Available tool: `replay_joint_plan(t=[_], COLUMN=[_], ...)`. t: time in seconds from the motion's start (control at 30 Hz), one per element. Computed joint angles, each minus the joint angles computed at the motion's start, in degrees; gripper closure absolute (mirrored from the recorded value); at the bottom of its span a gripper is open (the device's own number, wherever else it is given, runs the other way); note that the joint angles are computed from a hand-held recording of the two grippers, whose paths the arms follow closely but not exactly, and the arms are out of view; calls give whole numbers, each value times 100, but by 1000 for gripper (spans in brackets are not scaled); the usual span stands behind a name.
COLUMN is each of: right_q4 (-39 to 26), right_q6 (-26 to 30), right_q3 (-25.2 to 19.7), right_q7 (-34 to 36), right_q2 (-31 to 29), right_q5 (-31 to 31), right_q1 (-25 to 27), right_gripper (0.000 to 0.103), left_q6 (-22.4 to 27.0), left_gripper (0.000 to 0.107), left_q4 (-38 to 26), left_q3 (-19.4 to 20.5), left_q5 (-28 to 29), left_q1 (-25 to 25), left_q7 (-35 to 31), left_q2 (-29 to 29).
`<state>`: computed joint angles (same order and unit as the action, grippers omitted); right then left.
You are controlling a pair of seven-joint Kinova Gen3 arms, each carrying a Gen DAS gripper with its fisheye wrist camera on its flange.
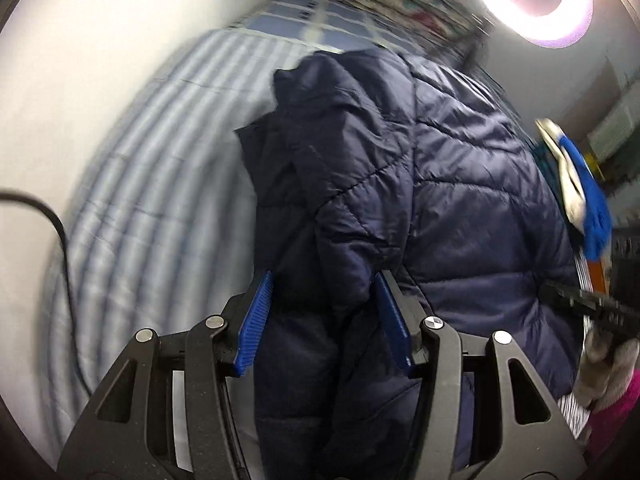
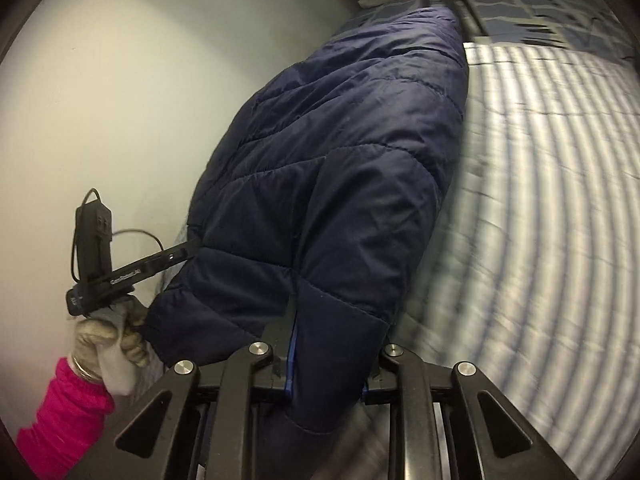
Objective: Fold large clothes
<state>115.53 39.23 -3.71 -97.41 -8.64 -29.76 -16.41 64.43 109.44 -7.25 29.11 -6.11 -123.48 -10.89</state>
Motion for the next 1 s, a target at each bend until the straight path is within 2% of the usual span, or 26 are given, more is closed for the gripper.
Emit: replay_joint_plan(t=[0.1,0.27,0.37,0.43,0.5,0.57,0.6,0.63,0.73,0.87,1.0], right_q4=[106,340,462,488,625,876,960,1036,1196,1242,1426], right_q6=[431,888,960,999,966,873,806,675,605,584,673], right_q3=[69,288,542,480,498,694,705,752,1035,1551,2192], right_q7=[-156,-278,63,93,150,325,323,355,483,818,1471], right_q2=[-391,-941,-1047,-1168,-1398,-1633,-1745,-1809,-2002,-1852,-1781], right_q5=[328,616,416,499,490,413,419,409,337,144,-427], right_q1=[159,376,270,350,355,344,387,408,372,238,141], right_gripper=[83,83,77,62,58,39,26,23,23,23,25], left_q6=[60,259,567,836,1082,1418,1598,1744,1912,2028,1929], left_gripper=[53,52,37,34,34,33,33,33,33,33,33], left_q4=[188,262,179,108,76,29,28,5,41,88,54], left_q3=[214,201,-64,-246,-382,-462,-464,-442,-333,-53,244], left_q5=[69,446,800,1138,1492,1860,2006,2141,2508,2787,2839], left_q1=[254,540,446,235,-40,-311,-436,-553,-880,-1190,-1235], left_q7=[18,-94,-208,-301,-424,-531,-575,-584,-547,-735,-833], left_q2=[-223,-218,6,259,516,863,1025,1196,1591,1883,1950])
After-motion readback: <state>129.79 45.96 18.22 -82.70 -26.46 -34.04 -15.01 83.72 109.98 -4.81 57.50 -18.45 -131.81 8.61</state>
